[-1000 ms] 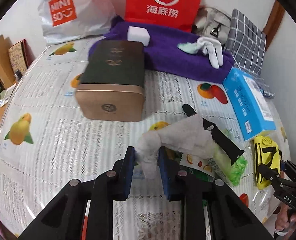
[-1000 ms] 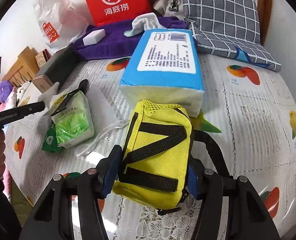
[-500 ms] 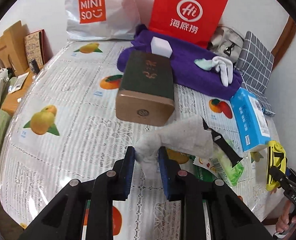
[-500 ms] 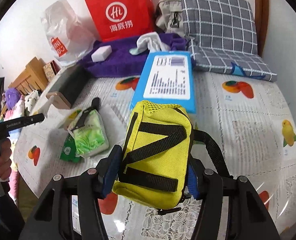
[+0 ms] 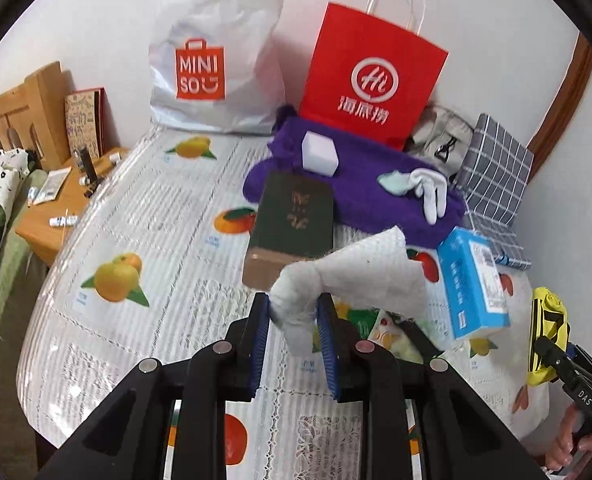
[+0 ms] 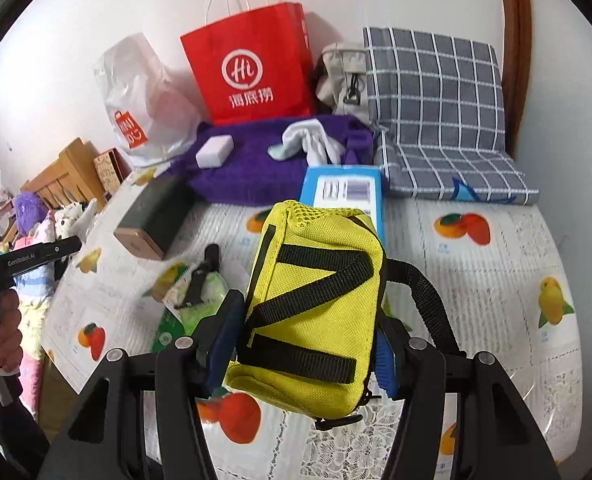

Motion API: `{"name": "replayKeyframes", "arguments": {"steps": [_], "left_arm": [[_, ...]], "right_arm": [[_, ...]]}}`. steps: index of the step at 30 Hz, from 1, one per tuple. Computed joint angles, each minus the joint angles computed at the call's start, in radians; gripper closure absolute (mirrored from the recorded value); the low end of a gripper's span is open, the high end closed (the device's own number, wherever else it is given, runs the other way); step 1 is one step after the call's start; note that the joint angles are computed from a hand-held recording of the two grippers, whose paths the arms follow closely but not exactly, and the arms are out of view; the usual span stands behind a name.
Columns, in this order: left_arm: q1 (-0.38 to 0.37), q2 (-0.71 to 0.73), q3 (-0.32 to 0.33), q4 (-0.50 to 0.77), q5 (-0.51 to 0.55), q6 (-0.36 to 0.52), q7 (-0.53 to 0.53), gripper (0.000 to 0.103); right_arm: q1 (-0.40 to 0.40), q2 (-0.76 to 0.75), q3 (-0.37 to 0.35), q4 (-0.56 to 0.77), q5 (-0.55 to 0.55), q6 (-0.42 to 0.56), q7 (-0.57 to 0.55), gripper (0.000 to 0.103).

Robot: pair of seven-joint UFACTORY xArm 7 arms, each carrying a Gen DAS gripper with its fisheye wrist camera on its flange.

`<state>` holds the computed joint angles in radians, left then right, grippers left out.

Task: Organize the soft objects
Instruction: 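Carry the white tissue toward the purple towel with the left tool while the right tool carries the pouch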

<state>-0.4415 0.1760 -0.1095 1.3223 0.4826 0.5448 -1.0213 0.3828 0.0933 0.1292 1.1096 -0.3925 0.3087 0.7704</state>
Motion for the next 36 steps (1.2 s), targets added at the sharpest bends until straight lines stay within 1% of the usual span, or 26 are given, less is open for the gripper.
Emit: {"name": "replayKeyframes", "arguments": {"steps": [11,15,19,27,32,36], "left_arm": [[0.004,0.003,0.005,0.058,0.025,0.022,-0.001,0.080],[-0.001,0.024,0.009,0.100,0.034,0.034,0.010,0.080],[-0.010,0.061,0.015,0.166,0.028,0.052,0.040,0.080],[-0.026,0.134,0.037,0.277,-0.004,0.042,0.103,0.080],[-0.028,0.198,0.050,0.360,-0.055,0.044,0.153,0.080],[-0.040,0.261,0.066,0.452,-0.081,0.080,0.192,0.080]], "right_arm": [[0.022,0.052,-0.013,0.117,-0.037,0.033,0.007,0.045],[0.037,0.084,-0.028,0.178,-0.063,0.058,0.009,0.045],[0.045,0.113,-0.045,0.225,-0.076,0.056,0.017,0.045],[0.049,0.199,-0.060,0.350,-0.035,0.093,-0.053,0.045],[0.054,0.263,-0.072,0.438,0.006,0.119,-0.108,0.045],[0.056,0.312,-0.082,0.504,0.038,0.132,-0.146,0.045]]}}
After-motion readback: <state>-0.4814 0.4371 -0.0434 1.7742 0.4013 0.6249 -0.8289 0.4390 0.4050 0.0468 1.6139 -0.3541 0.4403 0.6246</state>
